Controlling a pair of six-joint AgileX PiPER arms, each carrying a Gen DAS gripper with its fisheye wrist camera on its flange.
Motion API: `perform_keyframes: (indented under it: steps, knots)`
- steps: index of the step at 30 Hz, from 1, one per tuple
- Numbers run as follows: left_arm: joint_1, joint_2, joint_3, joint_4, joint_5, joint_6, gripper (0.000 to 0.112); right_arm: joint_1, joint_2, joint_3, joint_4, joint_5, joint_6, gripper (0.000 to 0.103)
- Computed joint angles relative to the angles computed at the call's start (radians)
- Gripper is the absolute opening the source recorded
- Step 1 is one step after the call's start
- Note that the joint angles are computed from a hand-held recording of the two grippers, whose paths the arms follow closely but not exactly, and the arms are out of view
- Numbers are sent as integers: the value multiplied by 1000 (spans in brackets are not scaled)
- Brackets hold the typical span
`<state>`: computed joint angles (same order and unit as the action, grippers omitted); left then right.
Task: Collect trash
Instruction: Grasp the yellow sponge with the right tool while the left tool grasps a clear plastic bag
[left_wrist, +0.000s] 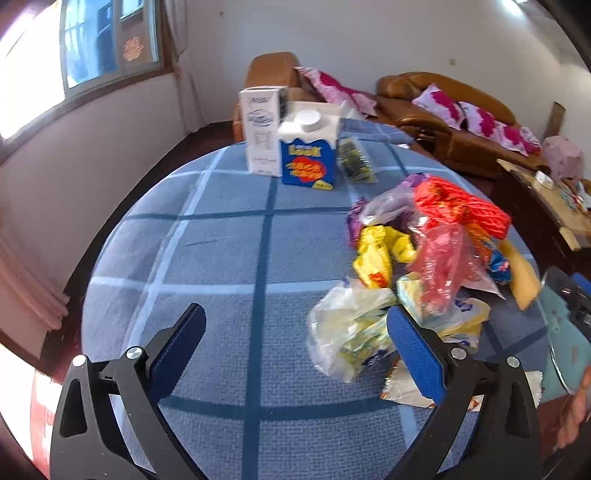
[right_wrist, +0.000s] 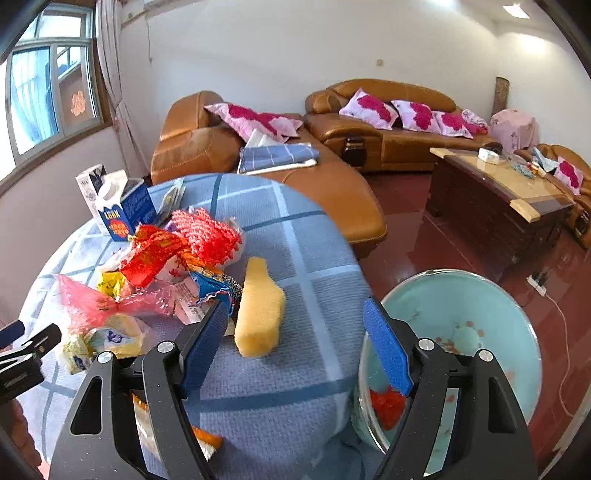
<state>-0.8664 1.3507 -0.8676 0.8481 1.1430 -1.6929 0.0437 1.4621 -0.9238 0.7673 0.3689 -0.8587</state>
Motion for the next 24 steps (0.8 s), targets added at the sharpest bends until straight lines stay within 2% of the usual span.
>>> perform_keyframes:
  steps: [4,8,10,11,13,14,17,18,20,24]
  knots:
    - [42,29,-1,-4,-107,41,96,23,85,-69,-95,51,108,64]
    - [106,37,16,-20,-222,55,92,24,139,-115,-122,107,153,44]
    - [117,21,33,-17,-265,54,76,10,144,-120,-66,138,99,35]
    - [123,9,43,-19,-296,58,71,6,141,-119,-46,145,73,28]
    - [126,-5,55,-24,-337,64,54,0,129,-109,-22,152,37,27]
    - [117,-1,50,-23,-332,65,54,-1,118,-100,-14,145,30,27]
    - [85,7,42,-10,-305,54,41,-18,85,-76,31,151,-18,26]
    - [77,5,40,-8,-295,46,28,-26,72,-67,46,155,-34,26]
    - [72,-9,44,-12,-295,44,29,-36,45,-54,62,154,-50,26]
    - [-1,-46,34,19,-189,13,29,-82,-10,-32,118,183,-107,26]
